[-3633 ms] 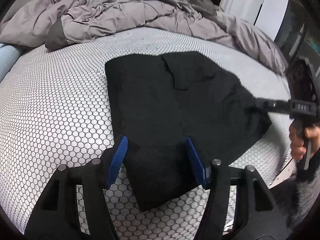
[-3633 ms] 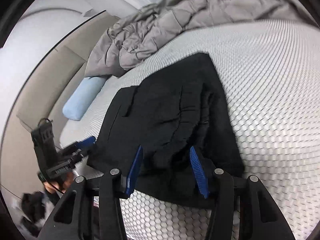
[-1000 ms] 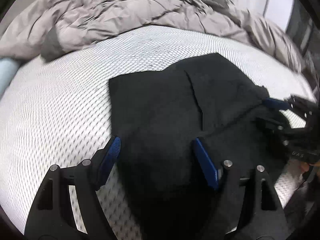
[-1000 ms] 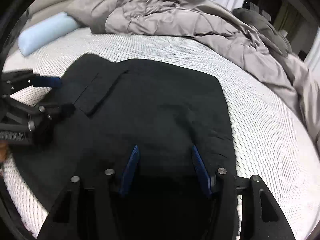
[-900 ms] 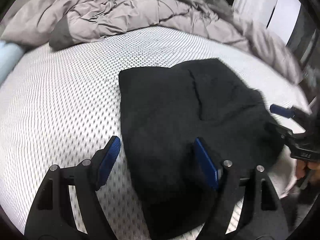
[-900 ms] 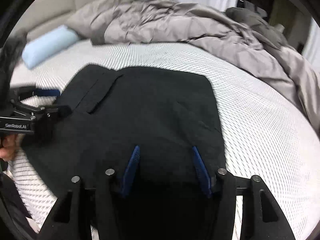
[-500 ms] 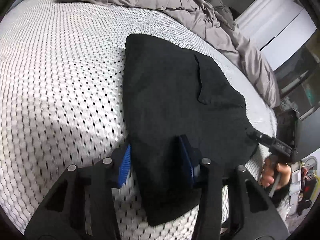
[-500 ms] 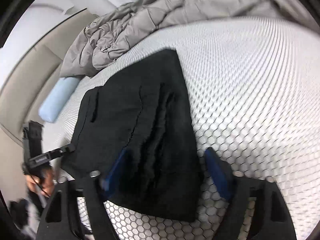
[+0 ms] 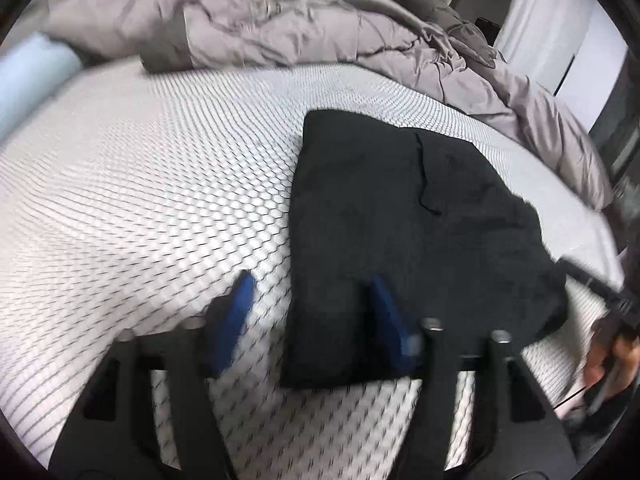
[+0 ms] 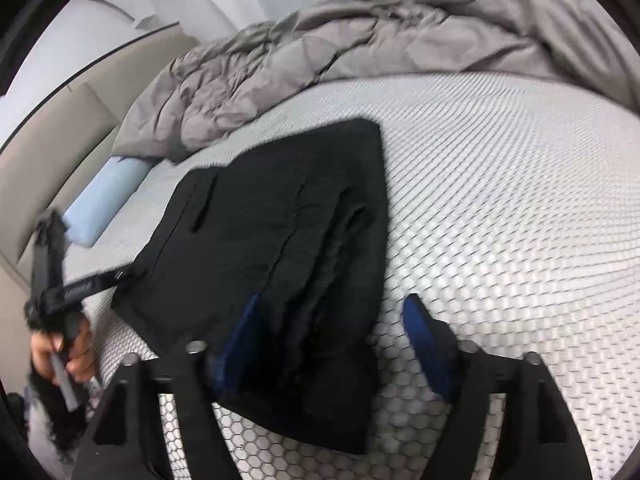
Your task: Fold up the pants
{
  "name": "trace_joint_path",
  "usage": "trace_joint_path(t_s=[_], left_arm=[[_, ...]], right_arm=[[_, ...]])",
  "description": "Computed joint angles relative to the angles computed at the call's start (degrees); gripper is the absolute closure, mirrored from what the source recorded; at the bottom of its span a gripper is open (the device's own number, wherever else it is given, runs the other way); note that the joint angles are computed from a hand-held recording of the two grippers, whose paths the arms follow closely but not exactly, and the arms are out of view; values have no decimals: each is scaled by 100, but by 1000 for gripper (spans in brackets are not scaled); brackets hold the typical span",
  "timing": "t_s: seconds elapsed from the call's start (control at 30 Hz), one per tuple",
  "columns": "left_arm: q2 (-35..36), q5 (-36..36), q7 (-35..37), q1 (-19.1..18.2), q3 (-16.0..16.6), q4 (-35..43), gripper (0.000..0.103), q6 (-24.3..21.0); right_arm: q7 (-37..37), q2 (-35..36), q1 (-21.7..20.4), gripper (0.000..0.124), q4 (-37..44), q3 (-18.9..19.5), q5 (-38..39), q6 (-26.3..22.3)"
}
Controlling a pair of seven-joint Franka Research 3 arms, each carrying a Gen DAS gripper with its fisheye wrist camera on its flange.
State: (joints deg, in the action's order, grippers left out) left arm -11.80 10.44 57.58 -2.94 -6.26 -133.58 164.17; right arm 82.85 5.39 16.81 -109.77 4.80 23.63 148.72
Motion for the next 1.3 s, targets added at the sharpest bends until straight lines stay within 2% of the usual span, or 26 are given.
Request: trace_joint_path(t_s=[0.07, 0.13, 0.17, 0.2, 0.27, 0.4, 0.47, 0.53, 0.63, 0.73, 0.9, 1.03, 1.3], left_arm=[[-264, 634, -519, 236, -304, -136, 21, 42], [-505, 1133, -855, 393, -523, -289, 18, 247], [-627, 1355, -1028, 475, -618, -369, 13, 291], [-708, 1598, -1233, 584, -745, -407, 1, 328], [-834, 2121, -1825, 899, -1053, -445, 1, 410], [-1026, 2543, -2476, 966, -1172, -545, 1, 403], [-1178, 2900, -2938, 1180, -1379, -636, 1, 487], [-1297, 3209, -3263, 1305, -1547, -656, 1, 389], [-1476, 3501, -3529, 1276, -1552, -795, 1, 490], [-1612, 3739, -3805, 1375, -1661, -897, 1, 649], [-1559, 4031, -4027, 1476, -1795, -800, 1, 593], [-1438, 4108, -4055, 1335, -1671, -718, 1, 514], [-1389, 4412, -4399, 1312, -1553, -661, 1, 480]], right_arm=[[-156, -130, -13, 34, -115, 13, 131, 174], [-117, -249, 29, 29, -209, 21, 5, 345], [-83, -299, 56, 25, -251, 27, -104, 426], [-92, -344, 75, 21, -308, 33, -159, 551], [-123, -501, 140, 21, -523, 71, -276, 969], [-919, -844, 308, 21, -898, 144, 338, 1468], [-1228, -1069, 427, 21, -1159, 134, 669, 1693], [-1597, -1265, 603, 21, -1414, 94, 1109, 1975], [-1995, -1465, 827, 21, -1762, 54, 1420, 2542], [-1911, -1509, 866, 21, -1923, 58, 1278, 2903], [-1778, -1376, 985, 21, -1794, -97, 1504, 2835], [-1707, -1299, 965, 21, -1722, -69, 1495, 2827], [-2090, -1320, 1035, 21, -1713, -73, 1706, 2763]])
